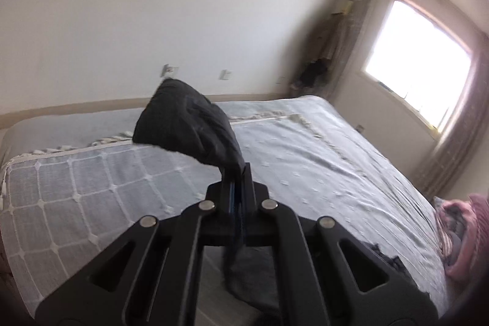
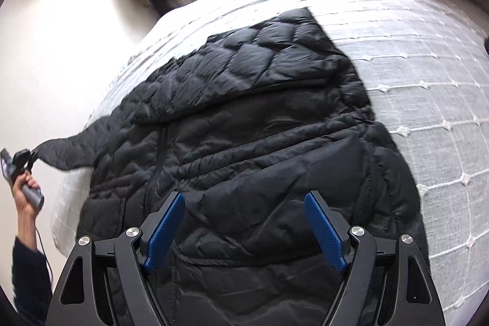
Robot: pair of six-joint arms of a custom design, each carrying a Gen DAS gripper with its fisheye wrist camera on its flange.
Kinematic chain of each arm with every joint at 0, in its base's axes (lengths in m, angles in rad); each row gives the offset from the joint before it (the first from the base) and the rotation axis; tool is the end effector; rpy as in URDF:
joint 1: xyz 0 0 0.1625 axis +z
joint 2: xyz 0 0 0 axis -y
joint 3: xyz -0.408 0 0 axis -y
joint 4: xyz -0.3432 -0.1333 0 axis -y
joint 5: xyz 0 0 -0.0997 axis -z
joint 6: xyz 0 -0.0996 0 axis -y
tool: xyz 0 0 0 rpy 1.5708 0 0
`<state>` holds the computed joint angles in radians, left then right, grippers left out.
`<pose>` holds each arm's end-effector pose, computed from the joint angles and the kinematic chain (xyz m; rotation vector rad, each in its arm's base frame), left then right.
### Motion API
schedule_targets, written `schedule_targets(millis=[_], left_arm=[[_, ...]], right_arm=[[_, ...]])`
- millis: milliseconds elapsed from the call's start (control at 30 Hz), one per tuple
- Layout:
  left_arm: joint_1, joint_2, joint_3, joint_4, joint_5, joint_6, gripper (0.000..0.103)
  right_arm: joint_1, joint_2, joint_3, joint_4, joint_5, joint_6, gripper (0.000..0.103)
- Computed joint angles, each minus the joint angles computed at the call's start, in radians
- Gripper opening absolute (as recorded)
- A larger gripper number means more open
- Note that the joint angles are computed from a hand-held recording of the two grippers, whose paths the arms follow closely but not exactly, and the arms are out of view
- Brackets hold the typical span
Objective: Fold large clothes
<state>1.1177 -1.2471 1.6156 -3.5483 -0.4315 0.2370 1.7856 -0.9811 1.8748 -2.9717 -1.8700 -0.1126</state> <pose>-0.0123 -0.5365 0.5269 -0.4450 1.8019 -1.7027 0.2242 -0.5399 0.1993 0.3458 -2.7595 0.7407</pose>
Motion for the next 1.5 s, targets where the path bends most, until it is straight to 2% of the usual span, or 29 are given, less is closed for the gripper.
schedule_targets(millis=[133,300,367,500,600,633,700,767,900,967,1100,1133,1200,1267,1433,1500], left_arm=[[-0.108,0.058,0.029,-0.03,-0.045,0.073,0.004],[-0.187,0.155,0.049,0.11,-0.136,-0.023,0.004],[-0.191,0.198,0.043,0.169,-0.17,-0.072,0.004],[-0.171,0.27,0.029,0.404,-0.322,-0.327,0.005],[-0.152,0.364,-0.017,0.515,-0.333,-0.359,0.014],[-0.137,0.375,-0.028,0.544,-0.358,-0.361,0.017],[-0.114,0.398,-0.043,0.639,-0.454,-0.392,0.026],[-0.112,0.414,-0.047,0.689,-0.468,-0.419,0.03],[-0.105,0.418,-0.046,0.695,-0.492,-0.431,0.04],[-0.105,0.412,-0.042,0.696,-0.502,-0.451,0.041],[-0.116,0.382,-0.005,0.697,-0.483,-0.491,0.045],[-0.125,0.37,0.01,0.704,-0.457,-0.5,0.047],[-0.163,0.318,0.091,0.683,-0.347,-0.524,0.056],[-0.193,0.242,0.187,0.659,-0.287,-0.564,0.062],[-0.255,-0.028,0.419,0.763,-0.189,-0.793,0.069],[-0.3,-0.142,0.551,0.764,-0.099,-0.881,0.081]], right_arm=[[-0.018,-0.024,0.005,0.001,0.013,0.042,0.082],[-0.037,-0.045,0.005,0.02,0.043,0.069,0.082],[-0.041,-0.053,0.008,0.025,0.052,0.074,0.082],[-0.055,-0.072,0.014,0.025,0.077,0.07,0.082],[-0.063,-0.075,0.011,0.028,0.063,0.085,0.082],[-0.067,-0.078,0.01,0.035,0.07,0.09,0.082],[-0.073,-0.087,0.011,0.047,0.09,0.096,0.082],[-0.073,-0.092,0.011,0.052,0.094,0.089,0.082],[-0.07,-0.093,0.007,0.052,0.082,0.081,0.082],[-0.072,-0.093,0.007,0.052,0.083,0.08,0.082],[-0.071,-0.092,0.006,0.054,0.063,0.078,0.082],[-0.071,-0.091,0.004,0.053,0.057,0.076,0.082],[-0.075,-0.09,0.003,0.045,0.042,0.08,0.082],[-0.082,-0.095,0.007,0.035,0.035,0.092,0.082],[-0.098,-0.105,0.013,0.031,0.04,0.116,0.082],[-0.098,-0.106,0.017,0.026,0.041,0.121,0.082]])
